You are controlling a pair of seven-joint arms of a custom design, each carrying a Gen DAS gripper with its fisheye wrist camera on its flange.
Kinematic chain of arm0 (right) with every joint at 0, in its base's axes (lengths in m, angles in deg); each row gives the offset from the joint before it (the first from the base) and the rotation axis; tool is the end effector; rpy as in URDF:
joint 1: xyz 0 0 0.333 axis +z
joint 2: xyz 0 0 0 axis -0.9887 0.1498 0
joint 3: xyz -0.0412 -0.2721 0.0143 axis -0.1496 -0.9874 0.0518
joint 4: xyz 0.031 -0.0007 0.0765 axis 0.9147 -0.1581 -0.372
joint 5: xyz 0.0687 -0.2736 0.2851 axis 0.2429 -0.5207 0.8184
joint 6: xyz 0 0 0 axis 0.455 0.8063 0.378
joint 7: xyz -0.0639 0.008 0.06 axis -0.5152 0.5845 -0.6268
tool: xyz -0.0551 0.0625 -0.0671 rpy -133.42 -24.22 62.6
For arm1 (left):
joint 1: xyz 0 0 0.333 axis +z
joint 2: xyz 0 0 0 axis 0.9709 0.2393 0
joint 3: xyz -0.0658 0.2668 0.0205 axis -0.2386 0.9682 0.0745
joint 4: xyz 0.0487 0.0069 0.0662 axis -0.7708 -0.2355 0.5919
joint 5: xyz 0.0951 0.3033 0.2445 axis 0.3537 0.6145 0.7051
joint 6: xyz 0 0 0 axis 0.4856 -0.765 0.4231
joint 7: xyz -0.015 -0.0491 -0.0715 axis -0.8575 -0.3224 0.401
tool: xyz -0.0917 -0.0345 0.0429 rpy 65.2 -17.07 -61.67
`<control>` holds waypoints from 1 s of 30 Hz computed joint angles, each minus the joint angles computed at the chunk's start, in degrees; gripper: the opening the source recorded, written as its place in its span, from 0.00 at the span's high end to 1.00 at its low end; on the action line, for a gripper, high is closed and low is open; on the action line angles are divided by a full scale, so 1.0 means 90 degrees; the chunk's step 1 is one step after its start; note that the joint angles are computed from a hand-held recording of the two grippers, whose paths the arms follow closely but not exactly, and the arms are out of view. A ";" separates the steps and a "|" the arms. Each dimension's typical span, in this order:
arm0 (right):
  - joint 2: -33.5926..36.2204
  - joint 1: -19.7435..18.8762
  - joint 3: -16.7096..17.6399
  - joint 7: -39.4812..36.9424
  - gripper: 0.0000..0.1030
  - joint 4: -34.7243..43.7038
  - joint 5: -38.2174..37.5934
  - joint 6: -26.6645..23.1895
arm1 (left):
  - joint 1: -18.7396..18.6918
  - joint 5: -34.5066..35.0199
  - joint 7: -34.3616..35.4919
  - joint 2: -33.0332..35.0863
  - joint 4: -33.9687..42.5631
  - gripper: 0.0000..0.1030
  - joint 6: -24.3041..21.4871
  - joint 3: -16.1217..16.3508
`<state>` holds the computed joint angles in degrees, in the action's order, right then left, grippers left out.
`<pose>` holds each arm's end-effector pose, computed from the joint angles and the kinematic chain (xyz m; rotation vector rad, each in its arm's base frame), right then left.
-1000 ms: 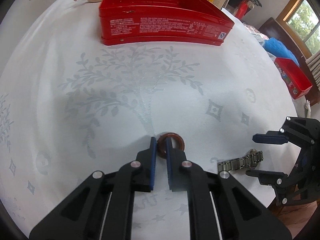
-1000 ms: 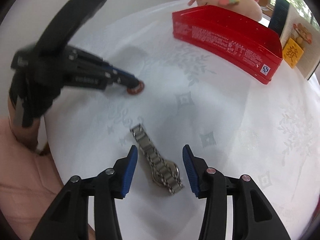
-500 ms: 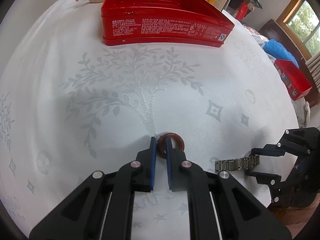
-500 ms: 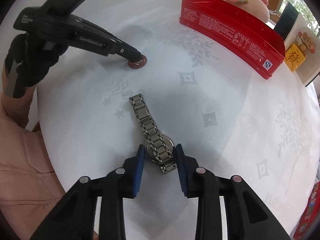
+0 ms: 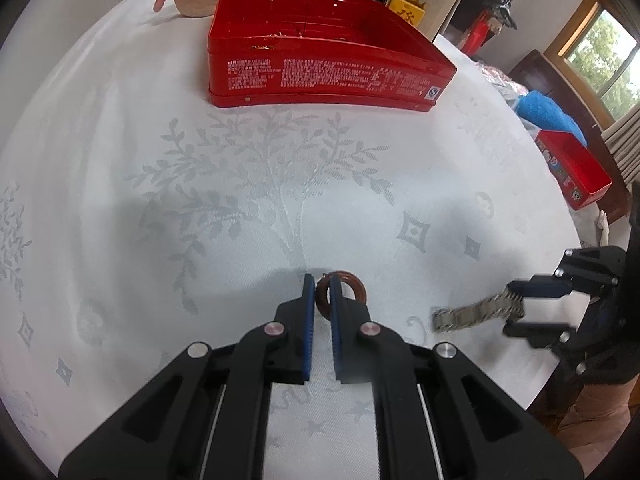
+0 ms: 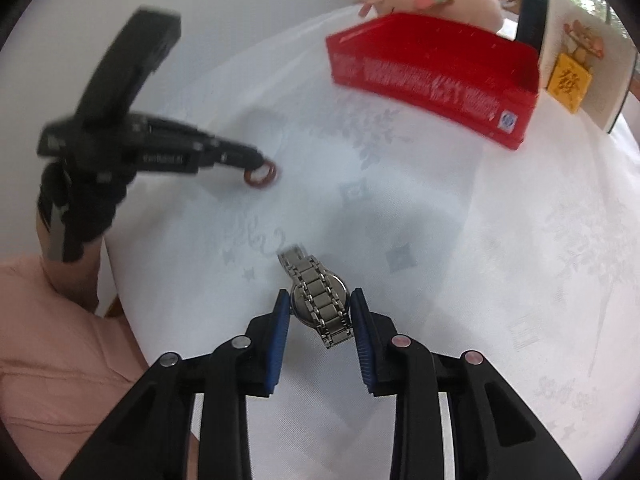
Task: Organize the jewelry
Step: 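Carry the brown ring and wristwatch into the red tin and open both tools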
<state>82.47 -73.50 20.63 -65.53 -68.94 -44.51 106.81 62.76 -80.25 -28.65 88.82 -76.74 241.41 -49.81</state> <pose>0.5262 0.0818 0.3735 -2.4807 0.8213 0.1023 0.4962 -0.2576 0.3299 -2.1413 1.9600 -0.7053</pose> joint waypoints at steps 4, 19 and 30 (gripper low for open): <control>0.0068 -0.0023 -0.0024 0.0034 0.70 0.0215 0.0247 0.0033 | 0.0005 -0.0071 0.0037 -0.0058 -0.0041 0.95 0.0099 -0.0003; 0.0636 -0.0169 0.0022 0.0383 0.70 0.1402 0.0885 0.0226 | 0.0070 0.0706 -0.0457 -0.0316 0.0373 0.95 0.0134 0.0110; 0.2053 -0.0127 0.0414 0.1243 0.70 0.3367 0.0917 0.0807 | 0.0205 0.1622 -0.0937 0.0622 0.2110 0.95 -0.0304 0.0321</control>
